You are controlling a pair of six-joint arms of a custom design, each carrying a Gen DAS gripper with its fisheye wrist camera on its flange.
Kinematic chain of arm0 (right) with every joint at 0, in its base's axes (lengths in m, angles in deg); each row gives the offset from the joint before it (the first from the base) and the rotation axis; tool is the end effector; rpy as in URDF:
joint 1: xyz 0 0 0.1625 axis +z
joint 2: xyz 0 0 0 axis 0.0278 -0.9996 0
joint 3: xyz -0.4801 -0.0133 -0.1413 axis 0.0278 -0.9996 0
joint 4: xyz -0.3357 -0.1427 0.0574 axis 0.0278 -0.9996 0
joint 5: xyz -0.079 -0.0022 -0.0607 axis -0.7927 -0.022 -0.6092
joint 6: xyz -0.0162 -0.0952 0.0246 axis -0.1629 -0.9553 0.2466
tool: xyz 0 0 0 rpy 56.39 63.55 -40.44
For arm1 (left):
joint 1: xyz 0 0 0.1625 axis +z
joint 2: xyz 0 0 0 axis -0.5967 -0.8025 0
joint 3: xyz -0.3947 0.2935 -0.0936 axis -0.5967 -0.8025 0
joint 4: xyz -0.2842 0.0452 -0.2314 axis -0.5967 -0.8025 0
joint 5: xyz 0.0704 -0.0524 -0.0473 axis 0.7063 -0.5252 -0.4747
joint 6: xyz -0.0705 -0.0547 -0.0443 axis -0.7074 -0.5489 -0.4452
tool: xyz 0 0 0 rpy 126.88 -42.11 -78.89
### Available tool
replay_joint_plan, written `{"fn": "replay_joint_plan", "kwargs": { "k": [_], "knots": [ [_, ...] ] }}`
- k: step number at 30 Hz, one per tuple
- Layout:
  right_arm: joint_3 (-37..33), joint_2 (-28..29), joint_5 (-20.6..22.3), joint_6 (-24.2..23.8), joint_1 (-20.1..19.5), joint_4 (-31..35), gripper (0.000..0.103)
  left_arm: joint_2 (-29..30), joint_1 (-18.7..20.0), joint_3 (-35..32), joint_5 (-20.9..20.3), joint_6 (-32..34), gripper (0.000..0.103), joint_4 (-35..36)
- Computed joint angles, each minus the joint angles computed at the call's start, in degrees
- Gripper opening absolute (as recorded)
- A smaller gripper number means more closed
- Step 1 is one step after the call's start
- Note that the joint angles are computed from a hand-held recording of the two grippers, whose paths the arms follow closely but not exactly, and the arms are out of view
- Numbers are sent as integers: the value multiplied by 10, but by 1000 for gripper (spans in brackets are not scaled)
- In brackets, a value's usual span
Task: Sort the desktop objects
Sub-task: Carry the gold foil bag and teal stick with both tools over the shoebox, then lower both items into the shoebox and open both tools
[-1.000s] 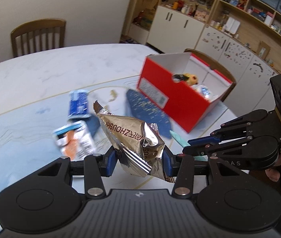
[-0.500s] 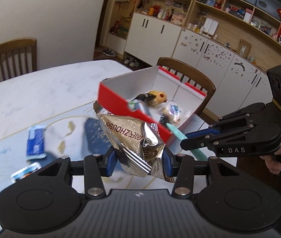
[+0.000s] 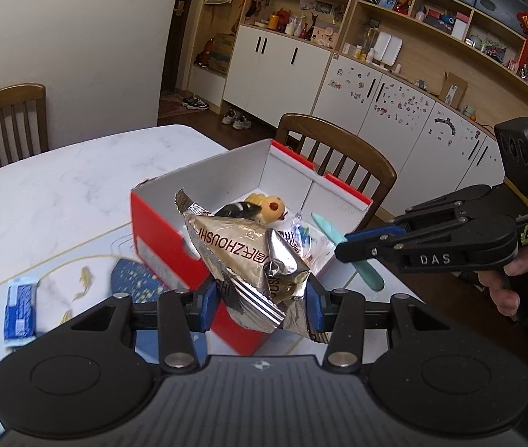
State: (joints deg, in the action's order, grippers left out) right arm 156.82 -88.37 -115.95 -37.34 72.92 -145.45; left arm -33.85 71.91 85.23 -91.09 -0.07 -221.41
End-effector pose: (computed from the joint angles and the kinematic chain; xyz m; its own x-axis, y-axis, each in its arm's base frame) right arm -0.0109 -0.4874 0.3310 -0.7168 -0.3946 0.5749 -0.6298 0.7203 -0.2908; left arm -0.3528 -0.4726 -0.0360 -0.7496 0.5232 -0.4055 0.6594 0.6440 -0.3880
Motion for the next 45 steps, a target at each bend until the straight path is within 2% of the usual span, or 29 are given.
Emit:
{"fn": "replay_joint_plan", "kwargs": {
  "k": [9,25,35,45],
  "knots": [
    [-78,6,14,4,-19,52,10,22,11,-87,-16,-3,45,82],
    [-193,61,-15,-2,-26,103,10,72,51,-245,-45,-24,45,262],
    [-231,104,-48,-27,-22,88,10,100,64,-312,-28,-28,45,347],
    [-261,152,-89,-82,-12,64,10,119,73,-354,-12,-43,45,411]
  ]
}}
